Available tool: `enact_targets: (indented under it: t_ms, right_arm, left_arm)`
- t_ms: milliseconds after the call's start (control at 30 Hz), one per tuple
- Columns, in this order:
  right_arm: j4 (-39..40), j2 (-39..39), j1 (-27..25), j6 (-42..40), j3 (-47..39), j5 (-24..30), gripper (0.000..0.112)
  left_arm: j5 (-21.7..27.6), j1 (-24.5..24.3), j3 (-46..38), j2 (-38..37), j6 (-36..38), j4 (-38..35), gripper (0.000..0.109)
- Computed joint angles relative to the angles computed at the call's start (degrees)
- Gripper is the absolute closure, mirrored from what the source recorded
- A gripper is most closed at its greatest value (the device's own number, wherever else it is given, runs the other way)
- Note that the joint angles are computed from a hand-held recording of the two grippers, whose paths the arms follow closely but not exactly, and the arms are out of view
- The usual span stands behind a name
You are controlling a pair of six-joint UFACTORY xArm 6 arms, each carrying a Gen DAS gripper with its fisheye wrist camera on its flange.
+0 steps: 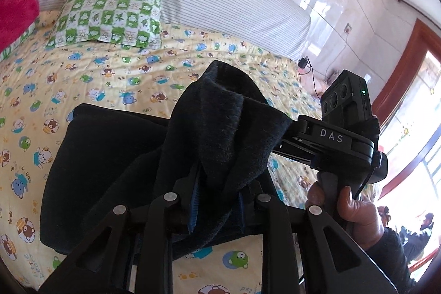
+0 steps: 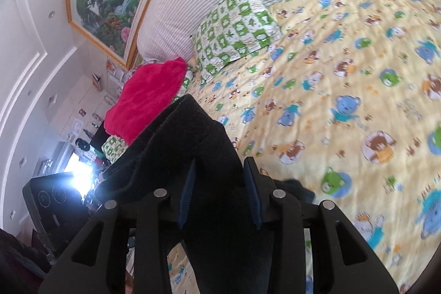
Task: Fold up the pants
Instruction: 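Lift the pants end with both grippers and fold it over the bundle, then lower the folded end onto the bundle and open both grippers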
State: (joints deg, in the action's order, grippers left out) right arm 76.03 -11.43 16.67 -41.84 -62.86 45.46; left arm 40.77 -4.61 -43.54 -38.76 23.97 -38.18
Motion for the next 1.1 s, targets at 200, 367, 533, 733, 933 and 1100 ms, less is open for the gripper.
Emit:
enact_targets:
  t_ms: [200, 367, 533, 733, 933, 1100]
  right_arm:
    - [0.9, -4.6, -1.0, 0.6, 4.5, -2.2, 0.071]
    - [-0.5, -8.0, -1.2, 2.9, 7.5, -5.1, 0.065]
    - [-1.9, -11.9, -0.6, 5.3, 10.8, -8.8, 0.059]
    - [-5.5, -16.2, 0.8, 9.6, 13.9, -13.4, 0.050]
    - [-9.9, -19.7, 2.1, 14.9, 16.2, -16.8, 0.042]
    - [-12.9, -22.8, 3.9, 18.2, 18.4, -19.0, 0.036]
  left_arm:
    - [0.4, -0.8, 0.8, -1.4, 1.5, 0.0, 0.072]
    - [2.3, -0.4, 1.0, -2.7, 3.3, -1.6, 0.061]
    - [5.4, 0.1, 1.1, -4.1, 6.6, -4.8, 0.054]
    - [8.4, 1.9, 1.3, -5.7, 9.5, -8.6, 0.053]
    - [10.3, 4.9, 1.3, -7.1, 10.2, -10.1, 0.050]
    - [11.9, 8.5, 1.0, -7.3, 10.3, -11.2, 0.049]
